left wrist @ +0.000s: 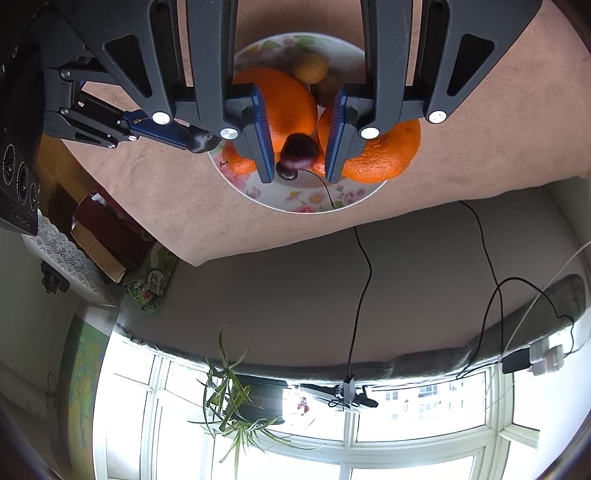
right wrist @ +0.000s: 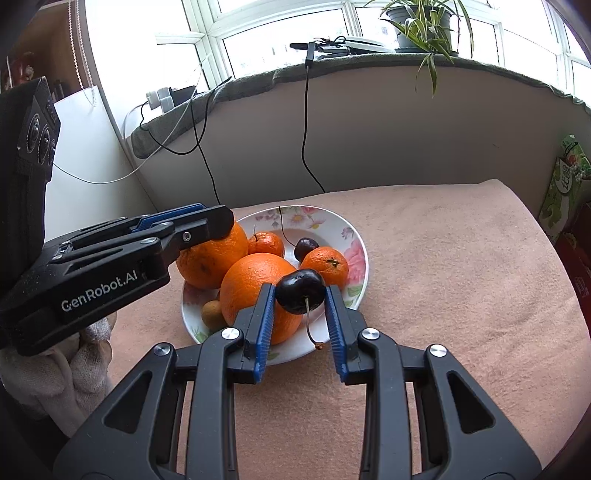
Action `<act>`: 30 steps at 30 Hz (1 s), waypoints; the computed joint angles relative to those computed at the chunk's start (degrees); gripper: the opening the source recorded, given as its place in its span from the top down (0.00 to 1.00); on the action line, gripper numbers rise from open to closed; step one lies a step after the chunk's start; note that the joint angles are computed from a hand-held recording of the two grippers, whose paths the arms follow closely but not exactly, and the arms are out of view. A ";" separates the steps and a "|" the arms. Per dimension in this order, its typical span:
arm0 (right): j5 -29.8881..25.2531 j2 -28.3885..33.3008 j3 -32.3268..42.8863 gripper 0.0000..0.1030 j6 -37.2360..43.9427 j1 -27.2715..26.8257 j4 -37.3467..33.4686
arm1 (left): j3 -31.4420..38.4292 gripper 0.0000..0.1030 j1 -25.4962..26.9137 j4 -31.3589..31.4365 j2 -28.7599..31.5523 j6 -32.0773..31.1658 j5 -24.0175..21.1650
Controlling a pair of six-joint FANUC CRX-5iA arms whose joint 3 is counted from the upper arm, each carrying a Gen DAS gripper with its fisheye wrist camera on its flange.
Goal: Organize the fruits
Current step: 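Carry both cherries into the white floral plate and open both tools, then withdraw both tools from the plate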
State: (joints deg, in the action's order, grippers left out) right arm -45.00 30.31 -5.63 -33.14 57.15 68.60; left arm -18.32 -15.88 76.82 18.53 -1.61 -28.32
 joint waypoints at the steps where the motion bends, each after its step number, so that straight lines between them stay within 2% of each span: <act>1: 0.15 0.04 0.06 0.72 0.42 -0.06 -0.27 | -0.11 0.65 -0.06 0.42 -0.05 -0.40 0.03; 3: -0.09 0.17 0.23 0.72 0.74 -0.07 -0.63 | -0.10 0.60 -0.08 0.60 -0.06 -0.70 0.02; 8: 0.05 0.24 0.51 0.70 1.69 -0.09 -1.50 | -0.54 0.59 0.00 0.84 -0.56 -0.41 0.18; 10: 0.18 0.06 0.09 0.57 1.24 -0.16 -0.58 | -1.10 0.59 -0.03 1.52 -1.09 -1.09 0.35; 11: 0.27 -0.08 -0.24 0.44 0.76 -0.21 0.25 | -1.33 0.59 -0.02 1.48 -1.37 -1.13 0.52; 12: -0.32 -0.05 -0.21 0.41 0.70 -0.02 0.53 | -1.59 0.59 0.02 1.49 -1.64 -1.24 0.60; 19: -1.29 -0.79 -1.01 0.41 -0.70 1.20 2.03 | -4.70 0.59 0.26 4.81 -4.47 -3.44 0.75; 21: -2.02 -0.97 -1.14 0.41 -0.99 1.78 2.05 | -5.97 0.47 0.16 6.48 -5.56 -4.45 1.26; 22: -2.22 -1.10 -1.20 0.41 -1.14 2.02 2.02 | -6.63 0.45 0.05 7.38 -6.10 -5.01 1.50; 26: -3.99 -1.33 -1.07 0.41 -0.78 3.08 1.26 | -8.99 0.44 0.30 9.32 -8.10 -6.05 1.87; 28: -5.21 -1.13 -0.48 0.39 0.24 3.63 0.05 | -10.17 0.40 0.47 9.75 -9.09 -6.01 2.26; 30: -6.59 -1.07 -0.36 0.23 0.28 4.14 -0.51 | -11.45 0.34 0.27 10.54 -10.16 -6.19 3.56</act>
